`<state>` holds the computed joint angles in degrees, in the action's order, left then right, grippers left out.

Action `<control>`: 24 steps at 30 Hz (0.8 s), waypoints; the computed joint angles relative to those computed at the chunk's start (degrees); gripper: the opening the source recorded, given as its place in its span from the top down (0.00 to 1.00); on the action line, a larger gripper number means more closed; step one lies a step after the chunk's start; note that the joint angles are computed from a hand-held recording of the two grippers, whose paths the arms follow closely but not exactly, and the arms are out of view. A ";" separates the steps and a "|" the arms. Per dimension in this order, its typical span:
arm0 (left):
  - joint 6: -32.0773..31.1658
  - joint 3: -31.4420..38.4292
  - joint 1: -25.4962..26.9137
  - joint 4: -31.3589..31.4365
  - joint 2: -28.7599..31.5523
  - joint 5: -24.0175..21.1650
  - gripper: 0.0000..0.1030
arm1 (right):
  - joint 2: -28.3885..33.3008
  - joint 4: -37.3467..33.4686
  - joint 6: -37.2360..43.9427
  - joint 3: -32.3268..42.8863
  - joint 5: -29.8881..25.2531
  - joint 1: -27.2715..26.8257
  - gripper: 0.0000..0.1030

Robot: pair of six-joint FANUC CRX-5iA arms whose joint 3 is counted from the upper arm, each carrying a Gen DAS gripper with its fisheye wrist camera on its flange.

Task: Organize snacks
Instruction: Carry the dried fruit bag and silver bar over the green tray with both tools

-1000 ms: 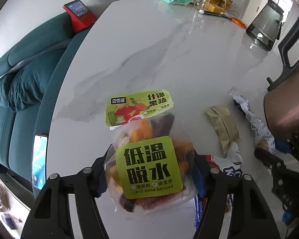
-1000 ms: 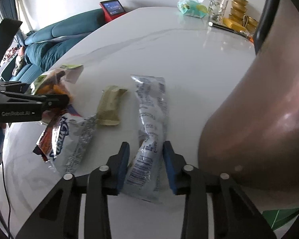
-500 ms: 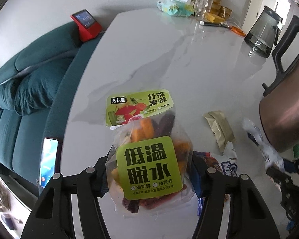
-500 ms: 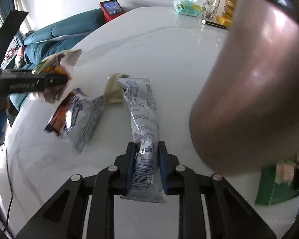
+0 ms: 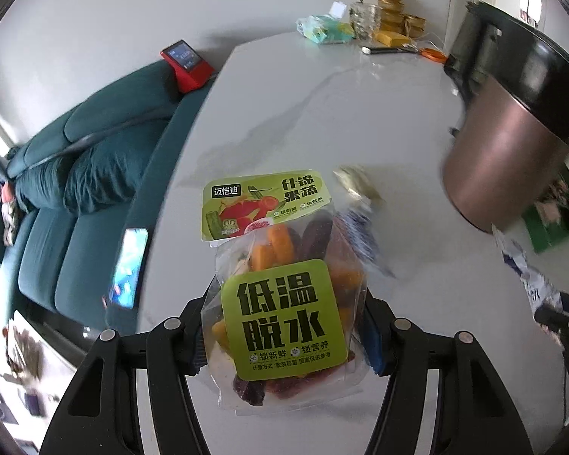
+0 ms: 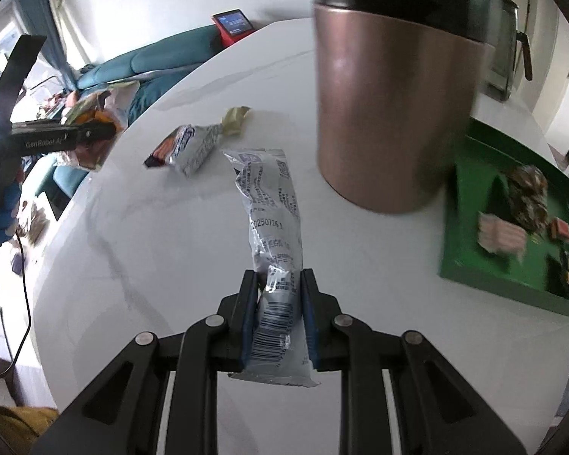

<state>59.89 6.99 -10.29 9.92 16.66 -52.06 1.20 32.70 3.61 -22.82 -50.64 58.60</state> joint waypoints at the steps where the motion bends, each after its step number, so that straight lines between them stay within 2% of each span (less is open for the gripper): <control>1: 1.20 -1.05 -0.91 -0.60 -1.10 -0.41 0.45 | -2.15 0.30 -0.20 -2.12 0.26 0.24 1.00; 5: 6.19 -4.48 -6.18 -2.15 -5.02 -2.31 0.45 | -11.53 1.79 -1.86 -9.79 -1.62 2.36 1.00; 8: 9.65 -4.96 -11.22 -1.95 -6.09 -3.54 0.45 | -19.45 2.16 -2.23 -14.45 -6.80 4.48 1.00; 11: 13.18 -3.14 -16.74 -1.71 -5.43 -4.57 0.45 | -26.96 1.65 -1.42 -17.74 -12.80 5.16 1.00; 14: 15.86 0.58 -22.36 -1.38 -2.93 -5.08 0.45 | -31.84 1.66 0.92 -19.73 -17.28 3.64 1.00; 17: 18.66 5.83 -26.95 -2.43 1.16 -5.21 0.45 | -35.81 2.06 4.37 -21.37 -19.74 -0.50 1.00; 19: 20.76 9.47 -29.09 -3.41 3.92 -5.77 0.45 | -36.52 2.33 6.99 -21.84 -19.16 -3.88 1.00; 24: 27.01 24.17 -33.18 -10.01 14.04 -9.37 0.45 | -34.70 1.53 16.56 -21.97 -11.81 -16.67 1.00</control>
